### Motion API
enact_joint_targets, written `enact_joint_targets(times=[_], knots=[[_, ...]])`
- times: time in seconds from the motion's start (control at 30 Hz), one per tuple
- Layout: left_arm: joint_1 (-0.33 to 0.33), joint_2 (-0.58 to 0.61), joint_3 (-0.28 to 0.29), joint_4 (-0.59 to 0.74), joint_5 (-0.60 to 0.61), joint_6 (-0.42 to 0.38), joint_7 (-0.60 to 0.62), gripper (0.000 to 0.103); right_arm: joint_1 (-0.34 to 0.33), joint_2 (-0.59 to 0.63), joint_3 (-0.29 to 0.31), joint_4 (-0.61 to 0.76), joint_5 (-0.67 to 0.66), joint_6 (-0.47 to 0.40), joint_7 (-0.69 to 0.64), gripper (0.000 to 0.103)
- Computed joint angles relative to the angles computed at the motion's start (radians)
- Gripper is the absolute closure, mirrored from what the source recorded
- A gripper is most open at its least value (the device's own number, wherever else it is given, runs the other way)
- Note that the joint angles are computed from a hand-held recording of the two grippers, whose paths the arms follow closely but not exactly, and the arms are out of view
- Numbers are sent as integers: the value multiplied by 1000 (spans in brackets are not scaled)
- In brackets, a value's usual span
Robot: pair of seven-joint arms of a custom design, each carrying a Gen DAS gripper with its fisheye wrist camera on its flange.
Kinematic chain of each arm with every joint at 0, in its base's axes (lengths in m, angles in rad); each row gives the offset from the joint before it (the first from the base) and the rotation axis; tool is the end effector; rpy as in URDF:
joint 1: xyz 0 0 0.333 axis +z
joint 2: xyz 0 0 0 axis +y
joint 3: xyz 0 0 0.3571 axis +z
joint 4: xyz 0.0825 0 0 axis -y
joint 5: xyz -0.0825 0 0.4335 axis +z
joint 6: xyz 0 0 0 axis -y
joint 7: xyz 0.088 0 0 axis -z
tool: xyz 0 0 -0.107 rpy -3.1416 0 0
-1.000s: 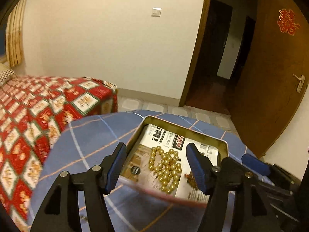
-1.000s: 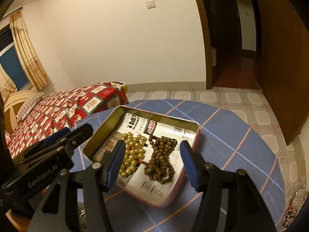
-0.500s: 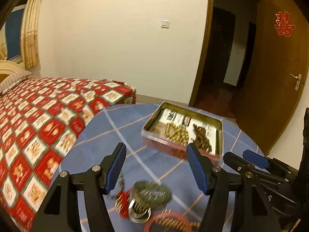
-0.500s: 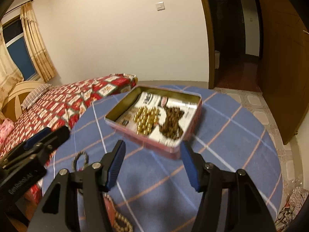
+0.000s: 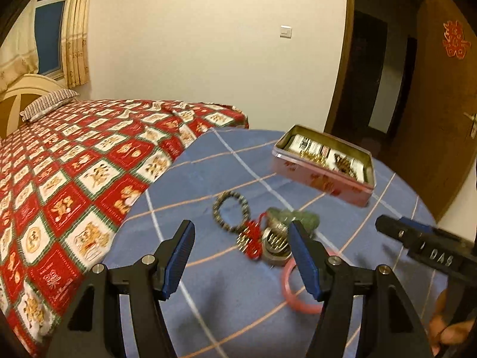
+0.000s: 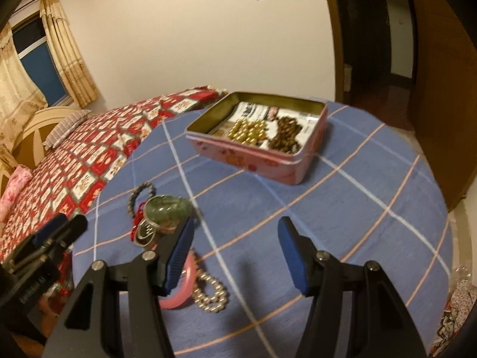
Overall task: Organize jewelry
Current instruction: 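Grasp the green jade pendant with the right tool while the left tool grasps the silver bangle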
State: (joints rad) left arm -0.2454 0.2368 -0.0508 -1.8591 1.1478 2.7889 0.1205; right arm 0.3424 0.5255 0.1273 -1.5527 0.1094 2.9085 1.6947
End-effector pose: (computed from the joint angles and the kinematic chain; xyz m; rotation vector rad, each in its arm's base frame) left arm 0.6610 -0.2425 0.4662 -1.8139 1.4944 -0.8330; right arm 0.7323 0.3400 0.4566 -1.8060 1.4688 -0.3503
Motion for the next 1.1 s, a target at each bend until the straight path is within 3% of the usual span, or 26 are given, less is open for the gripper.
enact_joint_targets(times=[0.2, 0.37, 0.5, 0.6, 0.83, 0.9, 0.93, 0.97, 1.07, 1.1], knots=[[3, -19, 1, -38, 39, -21, -23, 38, -29, 19, 65, 18, 44, -23, -81, 41], [21, -19, -7, -50, 32, -8, -25, 38, -27, 43, 73, 47, 81, -62, -101, 41], [24, -15, -6, -51, 20, 1, -27, 38, -53, 90, 116, 126, 150, -118, -144, 41], [24, -15, -4, -50, 26, 8, -30, 38, -40, 137, 116, 213, 175, -156, -155, 41], [30, -14, -1, -54, -2, 1, -5, 38, 25, 336, 62, 552, 177, -407, -38, 42], [32, -14, 0, -55, -9, 0, -2, 38, 2, 360, 99, 584, 222, -442, -63, 48], [32, -13, 1, -54, -9, -1, -3, 38, 1, 357, 97, 581, 231, -447, -66, 63], [31, -12, 2, -53, -10, -2, -5, 38, 6, 355, 87, 584, 226, -457, -66, 72], [34, -3, 4, -45, -22, 9, -4, 38, -6, 303, 93, 504, 244, -401, -122, 85], [35, 2, 4, -41, -30, 15, 2, 38, -17, 276, 104, 461, 259, -367, -150, 85]])
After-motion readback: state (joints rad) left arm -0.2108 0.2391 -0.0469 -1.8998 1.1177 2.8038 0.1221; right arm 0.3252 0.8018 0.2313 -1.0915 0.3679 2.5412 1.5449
